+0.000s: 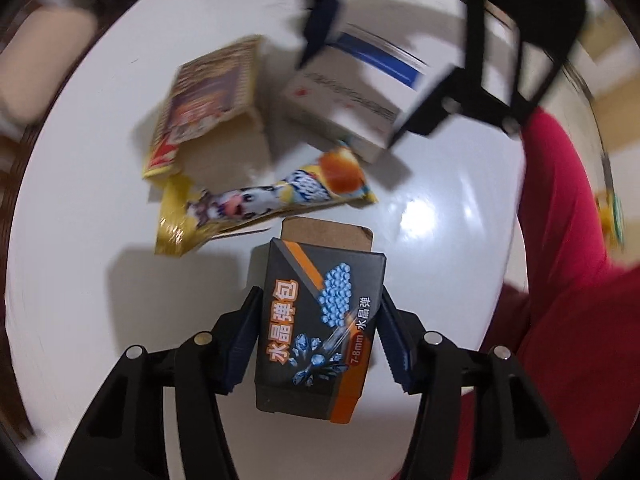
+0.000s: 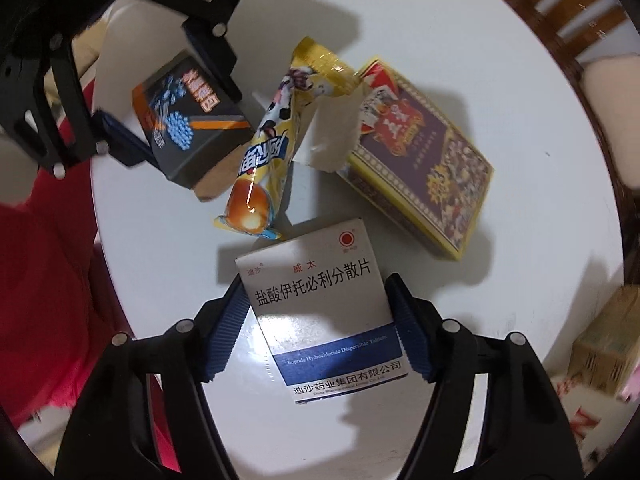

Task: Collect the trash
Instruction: 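Grasp the white-blue medicine box with the right tool while the left tool grasps the black-orange box, then carry the white-blue box and black-orange box down over the white bag with both tools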

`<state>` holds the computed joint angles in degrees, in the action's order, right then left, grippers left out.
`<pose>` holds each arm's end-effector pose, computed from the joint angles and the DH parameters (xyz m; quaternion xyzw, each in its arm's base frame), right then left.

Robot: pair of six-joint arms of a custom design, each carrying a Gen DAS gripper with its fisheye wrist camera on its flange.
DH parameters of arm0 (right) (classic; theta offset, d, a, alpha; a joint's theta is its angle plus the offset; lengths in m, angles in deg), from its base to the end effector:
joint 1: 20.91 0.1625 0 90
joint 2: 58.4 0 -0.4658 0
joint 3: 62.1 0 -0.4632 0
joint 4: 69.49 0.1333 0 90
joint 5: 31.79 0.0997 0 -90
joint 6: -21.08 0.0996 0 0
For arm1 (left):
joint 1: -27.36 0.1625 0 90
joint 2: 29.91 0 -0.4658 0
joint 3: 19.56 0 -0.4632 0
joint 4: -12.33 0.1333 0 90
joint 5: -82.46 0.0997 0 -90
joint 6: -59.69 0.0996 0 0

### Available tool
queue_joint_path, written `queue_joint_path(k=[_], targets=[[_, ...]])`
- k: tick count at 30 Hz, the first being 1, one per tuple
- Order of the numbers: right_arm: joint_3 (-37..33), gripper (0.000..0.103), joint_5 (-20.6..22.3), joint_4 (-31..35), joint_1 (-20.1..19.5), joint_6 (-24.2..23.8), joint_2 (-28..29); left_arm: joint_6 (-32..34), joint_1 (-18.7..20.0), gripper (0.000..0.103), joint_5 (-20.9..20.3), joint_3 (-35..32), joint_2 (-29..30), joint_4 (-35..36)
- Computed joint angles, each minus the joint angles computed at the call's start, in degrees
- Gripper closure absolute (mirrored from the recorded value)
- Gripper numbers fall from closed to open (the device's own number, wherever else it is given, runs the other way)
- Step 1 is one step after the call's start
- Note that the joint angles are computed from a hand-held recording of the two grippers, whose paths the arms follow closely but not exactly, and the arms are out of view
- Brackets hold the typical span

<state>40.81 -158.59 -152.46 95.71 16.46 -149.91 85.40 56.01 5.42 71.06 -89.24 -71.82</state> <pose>0.2949 -0.4240 0.4294 0.3009 -0.8884 -0.0897 0.3348 -0.4996 -0.4503 0.1850 0.6748 0.6581 0.2685 0.1987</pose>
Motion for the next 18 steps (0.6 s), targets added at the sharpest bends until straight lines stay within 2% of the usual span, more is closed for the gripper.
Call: queue_joint_path(k=[5,7,8,10,12,15,17,18], targets=[[0.8,0.035,-1.2,-2.0,2.2,5.5,-1.9,-10.2,0.3,0.049,0.7,2.9,-2.6,-3.8],[2.0,0.035,-3.2,-2.2,3.9,9.2,-2.8,-11.8,0.1,0.049,1.9,4.3,-4.1,-4.7],[2.5,0.035,-5.0,-2.3,4.9,12.6,-3.2,-12.7,0.0,0.049,2.4,4.9,-4.7,-5.3],[3.1,0.035,-5.8,-4.0,5.8,15.6,-3.9,-16.3,0.1,0.049,3.1,5.6,-6.1,-5.6],[4.1,0.035,-7.7,-5.1,8.1,20.2,-4.3,-19.9,0.3,0.049,3.0,6.1,-7.6,-6.7],[4.8,0.035,-9.8,-7.4,11.8,24.7,-3.9,-25.5,0.3,0.049,2.7,5.9,-9.4,-7.5],[6.3,0.035,-10.8,-11.0,14.2,26.8,-3.8,-27.7,0.0,0.049,3.2,5.8,-10.7,-7.8],[6.1,0.035,-11.0,-10.7,15.1,29.0,-3.6,-28.4,-0.3,0.049,3.4,5.9,-11.6,-8.0]])
